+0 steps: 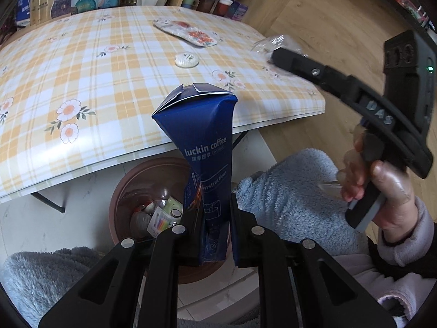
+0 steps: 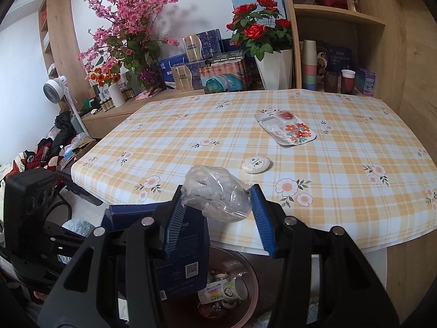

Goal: Collect trash
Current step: 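Drop the blue box and the plastic bag into the brown bin with both tools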

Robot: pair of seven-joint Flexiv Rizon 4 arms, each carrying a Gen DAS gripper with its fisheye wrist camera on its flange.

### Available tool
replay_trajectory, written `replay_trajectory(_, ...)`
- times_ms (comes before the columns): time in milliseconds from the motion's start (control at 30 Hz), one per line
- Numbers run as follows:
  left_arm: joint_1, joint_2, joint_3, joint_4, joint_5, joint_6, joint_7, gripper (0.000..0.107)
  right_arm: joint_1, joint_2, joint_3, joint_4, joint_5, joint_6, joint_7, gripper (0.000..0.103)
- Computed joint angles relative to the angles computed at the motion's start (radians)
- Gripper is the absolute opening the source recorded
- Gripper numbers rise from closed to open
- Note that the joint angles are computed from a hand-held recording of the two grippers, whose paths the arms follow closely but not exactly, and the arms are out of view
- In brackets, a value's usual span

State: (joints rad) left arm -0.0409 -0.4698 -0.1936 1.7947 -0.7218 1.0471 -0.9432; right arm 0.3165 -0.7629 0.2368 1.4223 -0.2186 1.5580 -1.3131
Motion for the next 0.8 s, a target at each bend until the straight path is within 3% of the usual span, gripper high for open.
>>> replay_trajectory(67, -0.007, -0.007, 0.009, -0.005, 0.013, 0.012, -0.017, 0.020, 0.000, 0.000, 0.000, 0.000, 0.001, 0.001, -0.001, 0.050)
replay_trajectory(167, -0.013, -0.006, 0.021, -0.008, 0.043, 0.027, -0.045, 0.037, 0.000, -0.002, -0.003, -0.001, -0.002, -0.002, -0.005, 0.050)
replay_trajectory(367, -0.025, 0.000, 0.039, -0.003, 0.094, 0.130, -0.128, 0.052, -0.007, -0.011, 0.014, -0.001, 0.002, -0.016, -0.019, 0.050)
replay_trajectory(533, -0.043, 0.002, 0.074, -0.008, 0.184, 0.206, -0.230, 0.072, -0.011, -0.013, 0.033, 0.012, 0.006, -0.038, -0.042, 0.050)
replay_trajectory(700, -0.058, 0.012, 0.114, -0.001, 0.278, 0.282, -0.354, 0.085, -0.011, -0.013, 0.054, 0.028, 0.020, -0.067, -0.068, 0.050)
replay_trajectory(800, -0.072, 0.025, 0.148, 0.031, 0.323, 0.383, -0.451, 0.092, -0.011, -0.015, 0.069, 0.034, 0.030, -0.087, -0.088, 0.050)
